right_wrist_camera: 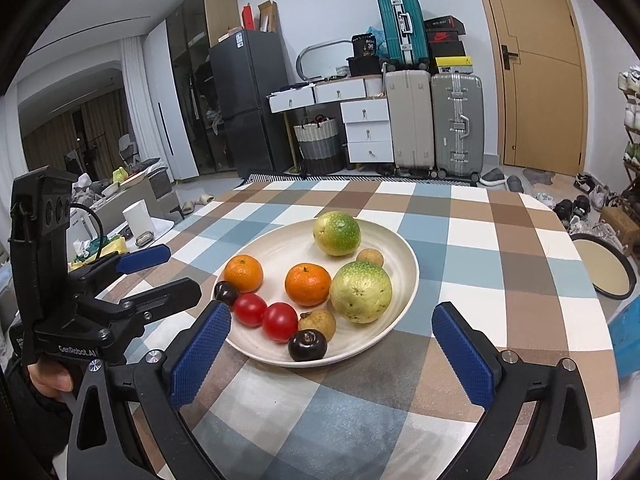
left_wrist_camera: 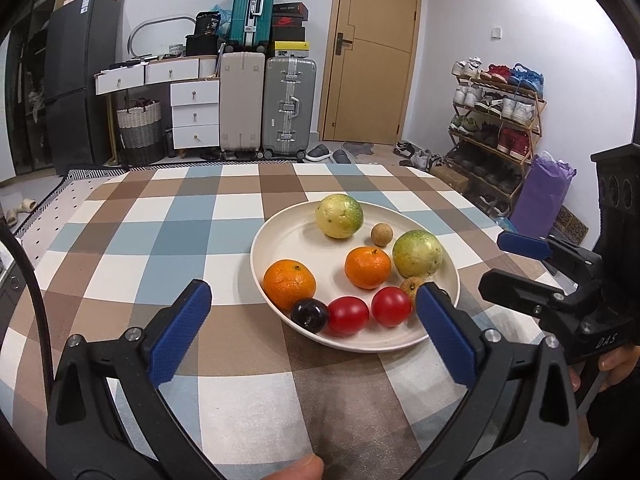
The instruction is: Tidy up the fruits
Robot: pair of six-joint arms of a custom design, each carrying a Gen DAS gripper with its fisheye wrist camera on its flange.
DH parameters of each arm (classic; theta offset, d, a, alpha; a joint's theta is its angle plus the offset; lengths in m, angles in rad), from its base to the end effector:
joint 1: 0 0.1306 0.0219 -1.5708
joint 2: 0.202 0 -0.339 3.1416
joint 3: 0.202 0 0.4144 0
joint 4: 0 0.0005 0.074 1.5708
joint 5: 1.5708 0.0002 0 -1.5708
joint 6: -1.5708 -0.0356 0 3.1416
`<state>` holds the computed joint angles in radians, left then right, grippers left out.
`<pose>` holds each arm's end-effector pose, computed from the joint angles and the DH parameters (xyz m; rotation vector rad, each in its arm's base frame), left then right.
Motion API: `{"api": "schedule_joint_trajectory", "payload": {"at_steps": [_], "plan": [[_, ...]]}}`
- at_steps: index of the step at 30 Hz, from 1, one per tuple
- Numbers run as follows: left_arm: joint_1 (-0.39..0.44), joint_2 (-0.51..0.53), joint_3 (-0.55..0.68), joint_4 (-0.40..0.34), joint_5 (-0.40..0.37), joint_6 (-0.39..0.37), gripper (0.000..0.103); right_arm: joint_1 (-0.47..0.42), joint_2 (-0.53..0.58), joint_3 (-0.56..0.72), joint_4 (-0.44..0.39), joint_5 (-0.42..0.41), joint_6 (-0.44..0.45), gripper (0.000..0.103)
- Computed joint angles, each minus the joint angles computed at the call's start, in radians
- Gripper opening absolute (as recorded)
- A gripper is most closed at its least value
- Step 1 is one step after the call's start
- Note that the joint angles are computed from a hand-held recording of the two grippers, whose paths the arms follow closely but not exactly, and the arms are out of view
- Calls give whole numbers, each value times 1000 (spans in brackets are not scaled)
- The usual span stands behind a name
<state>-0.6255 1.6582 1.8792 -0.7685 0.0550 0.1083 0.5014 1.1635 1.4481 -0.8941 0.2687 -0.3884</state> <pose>0.4983 -0.3629 0.4891 0.5838 2.0766 -0.4898 0.3899 0.2024 0.5167 0.0300 2.1635 0.2210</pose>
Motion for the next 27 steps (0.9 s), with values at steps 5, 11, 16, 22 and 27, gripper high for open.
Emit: {"api": "schedule_joint_trajectory", "payload": {"at_steps": [5, 11, 16, 22, 27], "plan": [[1, -1, -1, 1, -3, 1, 102, 3, -8, -10, 17, 5, 7, 103], [1, -2, -4, 7, -4, -8, 102, -2, -14, -16, 20, -3, -4, 103], [0, -3, -4, 3, -10, -2, 102, -2, -16, -18, 21, -3, -4, 103], [0, -3, -5, 5, -11, -2, 102, -5, -17, -18, 19, -8, -11, 103], [0, -4, -5, 5, -11, -2, 102, -6, -18, -19, 20, -11, -10, 103]]}}
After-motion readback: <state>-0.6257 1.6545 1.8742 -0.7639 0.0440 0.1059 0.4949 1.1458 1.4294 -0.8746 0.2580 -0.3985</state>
